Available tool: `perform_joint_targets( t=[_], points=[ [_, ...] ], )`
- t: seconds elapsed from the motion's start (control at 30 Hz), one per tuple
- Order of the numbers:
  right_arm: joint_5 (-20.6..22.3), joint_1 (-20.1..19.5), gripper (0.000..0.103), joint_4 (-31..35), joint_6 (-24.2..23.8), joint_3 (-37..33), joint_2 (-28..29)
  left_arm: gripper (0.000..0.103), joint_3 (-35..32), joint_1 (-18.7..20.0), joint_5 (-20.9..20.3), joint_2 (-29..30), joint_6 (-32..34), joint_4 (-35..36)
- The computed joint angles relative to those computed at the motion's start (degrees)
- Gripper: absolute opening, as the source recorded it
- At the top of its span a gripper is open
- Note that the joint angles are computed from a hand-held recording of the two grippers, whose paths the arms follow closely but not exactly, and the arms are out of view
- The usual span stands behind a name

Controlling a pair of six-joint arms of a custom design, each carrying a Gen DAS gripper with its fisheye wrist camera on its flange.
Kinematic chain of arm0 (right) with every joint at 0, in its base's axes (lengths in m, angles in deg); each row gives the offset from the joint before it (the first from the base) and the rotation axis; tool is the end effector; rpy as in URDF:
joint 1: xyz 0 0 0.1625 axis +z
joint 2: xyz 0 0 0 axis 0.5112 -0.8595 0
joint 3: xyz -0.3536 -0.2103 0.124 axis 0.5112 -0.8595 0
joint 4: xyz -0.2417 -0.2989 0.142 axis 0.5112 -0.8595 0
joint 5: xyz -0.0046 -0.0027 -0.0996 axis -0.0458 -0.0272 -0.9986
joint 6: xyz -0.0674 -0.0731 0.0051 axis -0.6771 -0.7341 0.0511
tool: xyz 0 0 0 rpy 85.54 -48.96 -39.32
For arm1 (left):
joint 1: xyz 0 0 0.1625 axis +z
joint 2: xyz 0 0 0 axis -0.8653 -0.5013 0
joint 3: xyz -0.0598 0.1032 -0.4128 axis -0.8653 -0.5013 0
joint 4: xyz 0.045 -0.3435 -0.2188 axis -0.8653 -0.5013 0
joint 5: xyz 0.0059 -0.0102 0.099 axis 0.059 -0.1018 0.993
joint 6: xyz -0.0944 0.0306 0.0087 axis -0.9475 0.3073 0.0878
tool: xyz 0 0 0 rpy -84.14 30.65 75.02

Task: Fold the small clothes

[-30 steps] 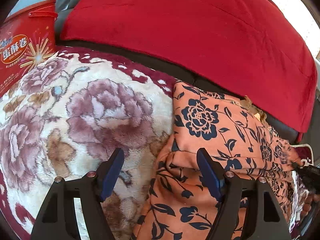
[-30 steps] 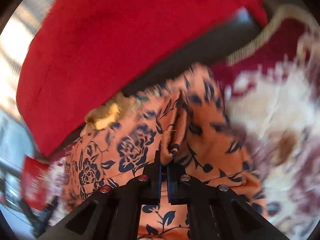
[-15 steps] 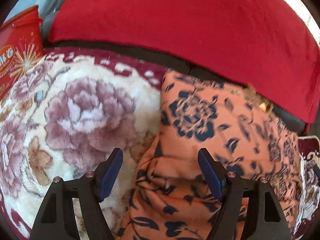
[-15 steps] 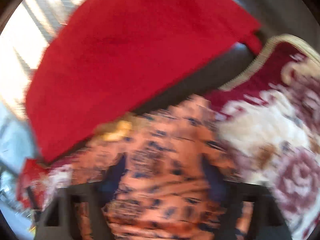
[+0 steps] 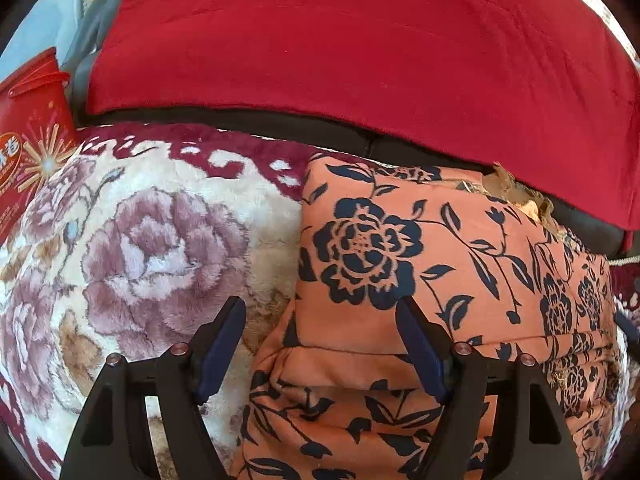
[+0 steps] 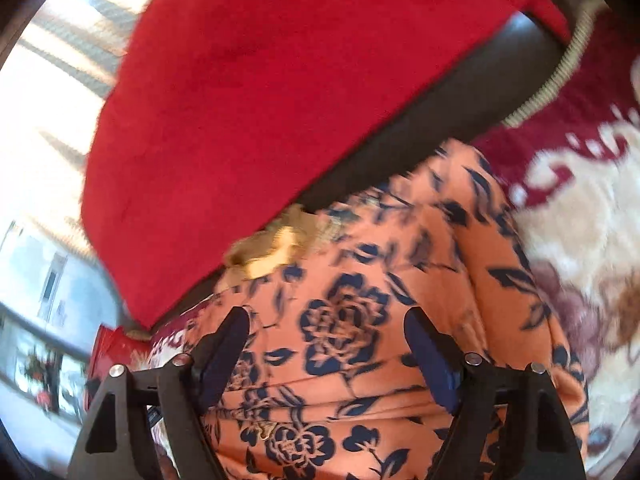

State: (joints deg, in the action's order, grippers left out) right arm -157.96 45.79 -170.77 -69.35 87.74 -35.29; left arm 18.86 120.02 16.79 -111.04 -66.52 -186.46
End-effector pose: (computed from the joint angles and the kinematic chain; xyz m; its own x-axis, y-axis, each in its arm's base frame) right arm -0.0319 -0.7463 0.2694 -0.9900 -0.1033 0.0961 -0.1384 0.8440 -0.5181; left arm -0.1513 -0.7010 0.0872 -0.7326 -0.3787 -0.5655 0.1178 0.7478 -0.6534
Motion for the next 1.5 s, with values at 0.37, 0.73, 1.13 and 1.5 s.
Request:
perform_joint_targets(
  t=[0.37, 0.73, 1.13, 1.5],
  points=[
    [-4.97, -0.28, 0.086, -5.37, -1.76, 9.35, -6.57, 0.078, 2.09, -2.08, 1.64, -2.05, -1.49, 2.51],
    [-1.44, -13.84, 0.086, -4.92, -11.43, 30.82, -30.02, 0.079, 28.89, -8.99, -0.37, -16.49, -18.01, -0.58],
    [5.43, -25.22, 0.075, 10.26, -19.96, 37.78, -39.3, 0.079, 46.04, -15.82, -8.22, -22.29, -34.39, 0.79],
    [5.13, -26.51, 0.058, 7.35, -19.64, 39.61, -37.86, 0.079, 46.97, -15.01, -9.26, -20.02, -32.29, -6.93]
  ],
)
